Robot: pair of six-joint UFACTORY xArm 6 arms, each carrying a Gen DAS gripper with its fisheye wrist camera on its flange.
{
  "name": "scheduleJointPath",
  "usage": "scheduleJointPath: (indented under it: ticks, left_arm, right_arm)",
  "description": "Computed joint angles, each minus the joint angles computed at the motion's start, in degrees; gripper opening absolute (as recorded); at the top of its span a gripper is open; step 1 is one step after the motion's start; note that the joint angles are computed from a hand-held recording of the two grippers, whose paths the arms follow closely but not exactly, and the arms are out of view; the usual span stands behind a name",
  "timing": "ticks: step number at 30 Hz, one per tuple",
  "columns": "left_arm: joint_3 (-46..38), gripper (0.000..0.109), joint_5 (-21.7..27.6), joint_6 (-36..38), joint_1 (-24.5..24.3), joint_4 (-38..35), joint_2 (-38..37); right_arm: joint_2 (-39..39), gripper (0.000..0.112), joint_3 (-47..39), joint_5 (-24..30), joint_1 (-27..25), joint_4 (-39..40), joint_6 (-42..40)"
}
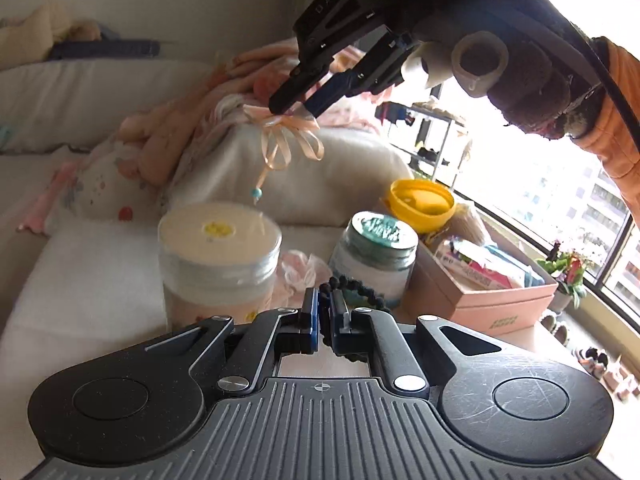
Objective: Organize soft objects
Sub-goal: 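Carry the bracelet and scrunchie over the pink box and open both tools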
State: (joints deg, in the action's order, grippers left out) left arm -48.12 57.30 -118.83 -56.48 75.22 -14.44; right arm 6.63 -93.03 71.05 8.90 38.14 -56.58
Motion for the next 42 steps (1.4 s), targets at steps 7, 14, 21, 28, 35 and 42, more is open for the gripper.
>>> scheduleJointPath:
  ticks: [7, 14, 21, 28, 35, 42]
  left_arm:
    - [-15.37, 0.008, 3.41, 12.66, 1.91, 6.92, 5.56]
    - [-32.61, 0.008, -16.8, 18.49, 9.67, 2.99, 19.61]
    - [-39.7, 0.008, -24.91, 27.35, 13.19, -12.4, 30.62]
    - [-38.16, 0.009, -30.77, 30.38, 16.87, -22.14, 32.76]
    - [-30.85, 0.013, -34.13, 18.27, 17.8, -13.89, 28.45]
    - [-22.6, 0.013, -16.38, 14.25, 7.6, -2.72, 19.99]
  right_arm:
    - [-5.18, 0.024, -1.07, 9.11, -19.19, 18.17, -9.83]
    - [-4.73, 0.024, 1.61, 7.44, -33.95, 26.82, -15.75]
    - [-0.78, 0.024, 3.53, 1.98, -35.69, 23.62, -16.88]
    - [-0.24, 0.024, 9.29, -4.98, -31.16, 20.16, -18.83]
    - [1.53, 0.024, 13.31, -13.24, -24.37, 16.51, -16.66]
    - [8.67, 0.027, 9.47, -15.76, -21.14, 10.13, -7.4]
